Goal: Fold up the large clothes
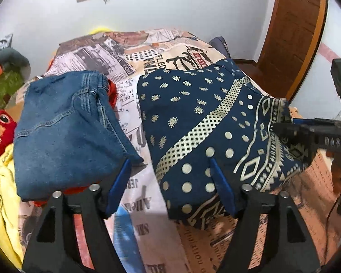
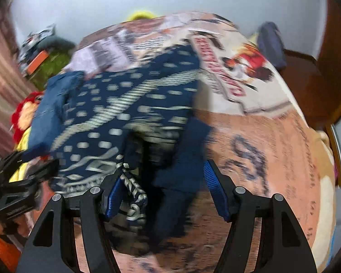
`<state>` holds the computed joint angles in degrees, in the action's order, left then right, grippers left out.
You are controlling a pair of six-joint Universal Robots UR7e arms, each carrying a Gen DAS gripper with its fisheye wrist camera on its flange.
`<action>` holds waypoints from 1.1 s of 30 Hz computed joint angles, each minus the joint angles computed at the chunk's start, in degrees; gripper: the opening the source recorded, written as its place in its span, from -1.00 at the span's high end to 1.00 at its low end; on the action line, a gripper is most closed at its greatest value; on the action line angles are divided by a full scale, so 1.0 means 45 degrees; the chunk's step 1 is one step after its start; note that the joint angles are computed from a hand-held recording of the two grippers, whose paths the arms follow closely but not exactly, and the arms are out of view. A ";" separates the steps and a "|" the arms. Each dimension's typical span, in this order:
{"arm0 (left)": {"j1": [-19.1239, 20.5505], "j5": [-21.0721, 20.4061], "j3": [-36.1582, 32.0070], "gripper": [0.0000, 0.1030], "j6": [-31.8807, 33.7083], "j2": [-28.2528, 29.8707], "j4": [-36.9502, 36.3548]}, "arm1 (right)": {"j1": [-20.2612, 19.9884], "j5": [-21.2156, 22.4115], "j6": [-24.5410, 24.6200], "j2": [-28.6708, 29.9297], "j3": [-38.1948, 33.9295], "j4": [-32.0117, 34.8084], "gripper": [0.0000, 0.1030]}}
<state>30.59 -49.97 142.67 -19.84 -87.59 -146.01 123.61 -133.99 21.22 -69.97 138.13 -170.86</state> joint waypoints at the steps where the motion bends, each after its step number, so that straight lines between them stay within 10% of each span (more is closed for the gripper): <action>1: -0.0072 0.0016 0.0096 -0.49 -0.0016 -0.0146 0.0075 | -0.0101 -0.0090 -0.0098 -0.0132 0.0176 -0.0118 -0.26; 8: -0.0286 0.0033 0.0478 -0.57 -0.1115 -0.1390 0.1488 | 0.0145 -0.2230 0.1690 -0.1324 0.0847 0.2953 -0.36; 17: -0.0673 0.0681 -0.0005 -0.57 -0.1742 -0.2425 0.2755 | 0.1369 -0.1836 0.1703 -0.2729 0.0855 0.3018 -0.41; 25: 0.1725 -0.3082 -0.1607 -0.57 -0.0880 -0.0631 0.0502 | 0.0538 0.0956 -0.0073 -0.1233 0.0283 -0.0157 -0.42; 33: 0.4057 -0.5836 -0.3076 -0.61 -0.0756 0.1934 0.0022 | -0.1429 0.2847 0.0027 -0.0510 0.0053 -0.0324 -0.42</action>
